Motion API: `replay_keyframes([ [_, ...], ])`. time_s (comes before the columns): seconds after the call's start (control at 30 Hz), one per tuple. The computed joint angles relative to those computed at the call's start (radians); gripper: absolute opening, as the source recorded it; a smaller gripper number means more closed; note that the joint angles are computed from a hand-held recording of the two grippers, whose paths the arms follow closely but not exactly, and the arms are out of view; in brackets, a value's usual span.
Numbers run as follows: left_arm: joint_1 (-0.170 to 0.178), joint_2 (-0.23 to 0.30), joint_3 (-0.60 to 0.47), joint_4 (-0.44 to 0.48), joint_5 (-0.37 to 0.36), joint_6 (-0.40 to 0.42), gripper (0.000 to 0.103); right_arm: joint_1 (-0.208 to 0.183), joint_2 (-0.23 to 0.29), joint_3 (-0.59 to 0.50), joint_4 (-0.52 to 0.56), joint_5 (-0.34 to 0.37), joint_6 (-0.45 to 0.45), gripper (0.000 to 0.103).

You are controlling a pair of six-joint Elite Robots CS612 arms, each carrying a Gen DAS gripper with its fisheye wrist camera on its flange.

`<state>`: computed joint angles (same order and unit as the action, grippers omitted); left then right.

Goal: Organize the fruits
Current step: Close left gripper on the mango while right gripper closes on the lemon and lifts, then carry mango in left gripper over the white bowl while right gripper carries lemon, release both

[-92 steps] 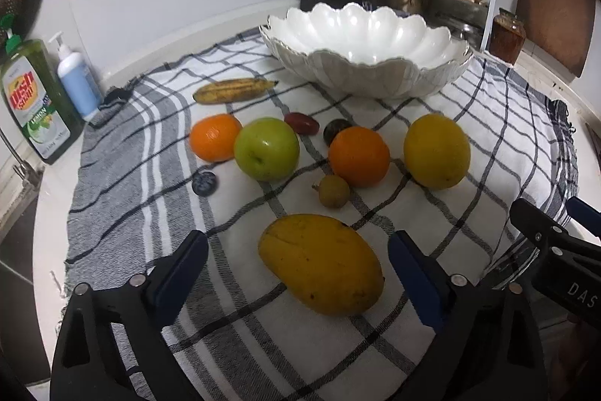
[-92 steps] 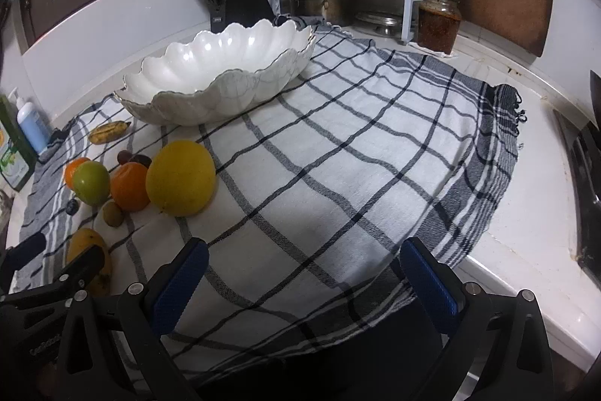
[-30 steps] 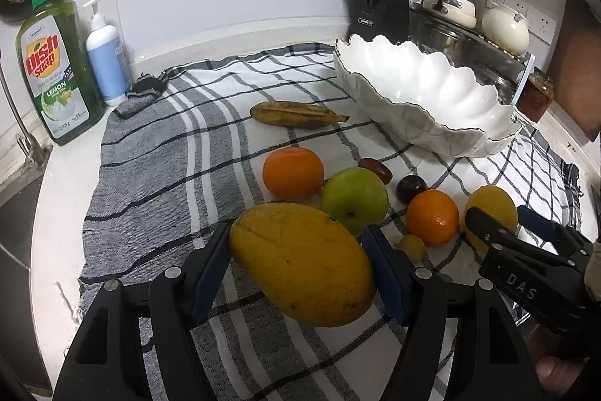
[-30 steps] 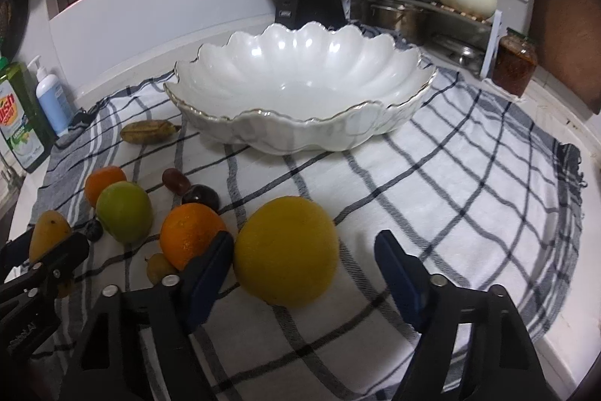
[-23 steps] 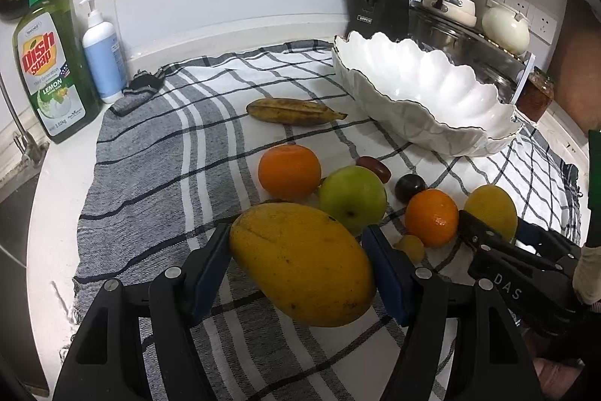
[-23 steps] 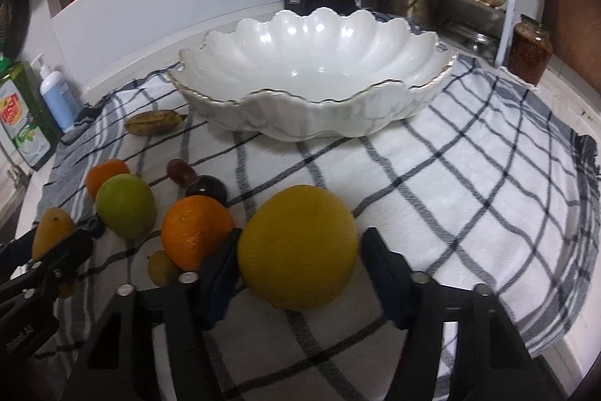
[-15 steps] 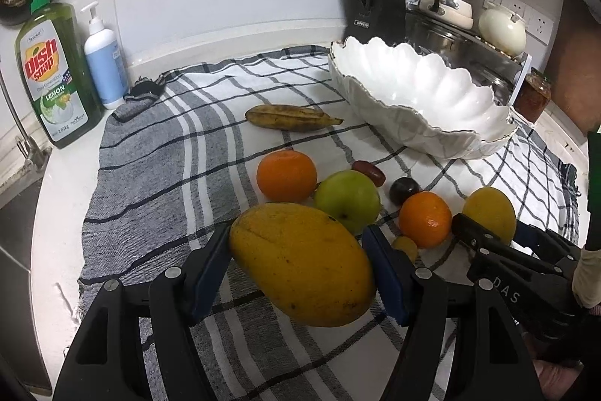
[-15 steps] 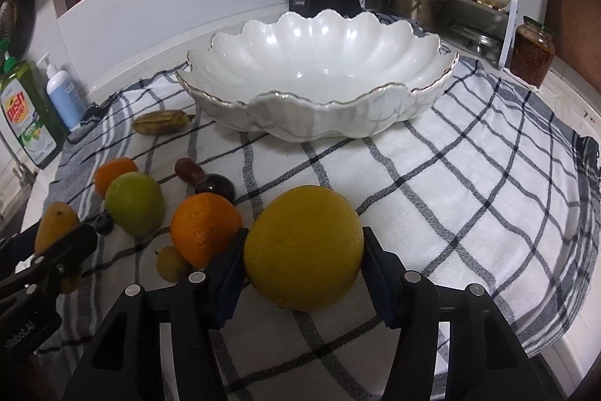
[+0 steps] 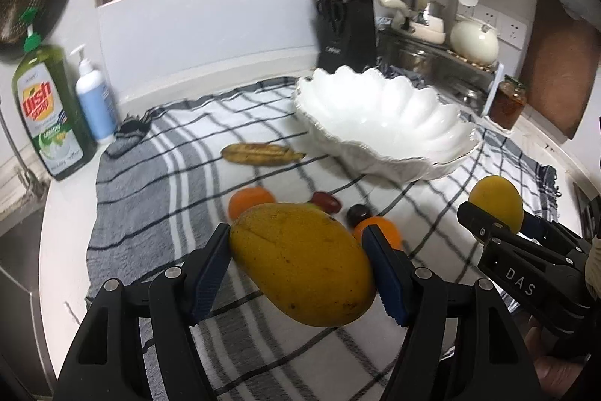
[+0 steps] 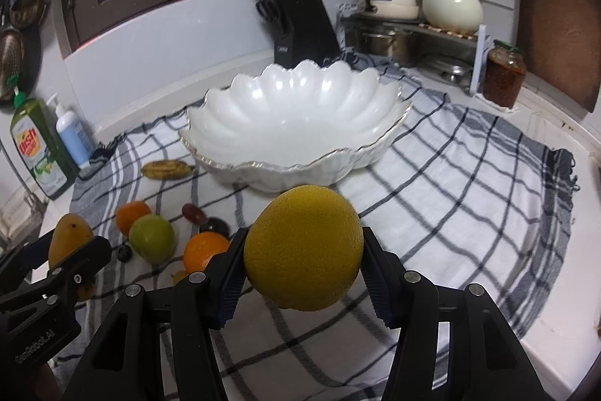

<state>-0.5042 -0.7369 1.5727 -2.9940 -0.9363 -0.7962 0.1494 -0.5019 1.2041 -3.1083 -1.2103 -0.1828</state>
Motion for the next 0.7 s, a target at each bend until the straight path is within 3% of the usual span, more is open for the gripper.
replay_keyframes([
  [0.37,-0.001,0.02,-0.067,-0.057,0.012,0.107,0.07,-0.017,-0.006,-0.019,-0.064,-0.016,0.042,0.057],
  [0.7,0.011,0.05,-0.142,-0.079,0.029,0.183,0.07,-0.022,0.023,-0.104,-0.078,-0.032,0.047,0.057],
])
